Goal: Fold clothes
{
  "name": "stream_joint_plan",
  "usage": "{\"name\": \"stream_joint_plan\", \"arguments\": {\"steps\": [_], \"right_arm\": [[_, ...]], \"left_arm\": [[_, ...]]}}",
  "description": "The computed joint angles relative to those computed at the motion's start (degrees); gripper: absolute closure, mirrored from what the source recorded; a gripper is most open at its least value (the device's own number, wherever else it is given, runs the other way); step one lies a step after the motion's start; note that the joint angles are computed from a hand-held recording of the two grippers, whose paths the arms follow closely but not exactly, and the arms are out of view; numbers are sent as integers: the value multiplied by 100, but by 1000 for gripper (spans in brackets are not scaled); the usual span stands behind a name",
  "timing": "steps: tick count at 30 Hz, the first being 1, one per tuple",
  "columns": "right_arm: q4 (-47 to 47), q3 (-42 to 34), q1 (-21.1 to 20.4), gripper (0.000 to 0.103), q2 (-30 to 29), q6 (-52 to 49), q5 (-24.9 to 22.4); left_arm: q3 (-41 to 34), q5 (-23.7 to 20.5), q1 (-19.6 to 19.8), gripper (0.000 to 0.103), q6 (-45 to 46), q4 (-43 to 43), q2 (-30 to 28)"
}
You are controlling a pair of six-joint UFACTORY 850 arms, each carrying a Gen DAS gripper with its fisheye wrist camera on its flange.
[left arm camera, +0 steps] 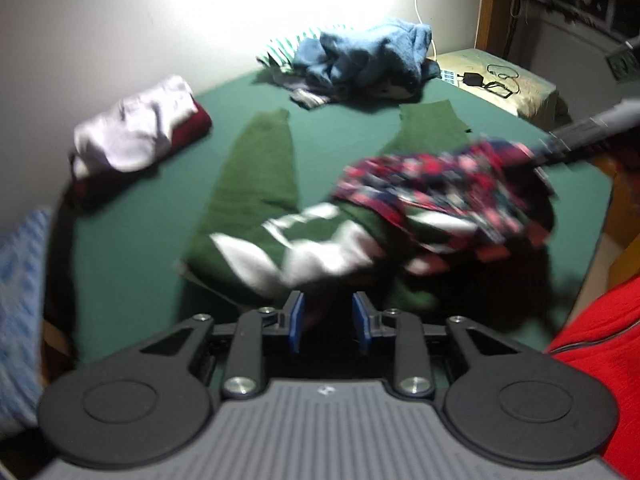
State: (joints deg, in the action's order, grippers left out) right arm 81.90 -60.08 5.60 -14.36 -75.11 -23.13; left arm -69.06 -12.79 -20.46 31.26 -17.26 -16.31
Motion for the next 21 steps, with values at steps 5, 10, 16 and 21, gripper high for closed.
{"name": "stream_joint_plan", "arguments": {"steps": [5, 10, 16, 21], "right_arm": [[-1047, 209, 210, 87, 89, 807, 226], [-1259, 416, 379, 87, 209, 1128, 583], [-1081, 566, 533, 82, 274, 1223, 1002], [-723, 624, 544, 68, 313, 1265, 1411]], "left_arm": [[-867, -300, 334, 24, 1320, -1022, -689], [-2081, -1366, 653, 23, 1976, -1615, -1684], [-2835, -2232, 677, 41, 1529, -1065, -2432], [-2246, -1797, 602, 77, 1863, -1282, -2020]]}}
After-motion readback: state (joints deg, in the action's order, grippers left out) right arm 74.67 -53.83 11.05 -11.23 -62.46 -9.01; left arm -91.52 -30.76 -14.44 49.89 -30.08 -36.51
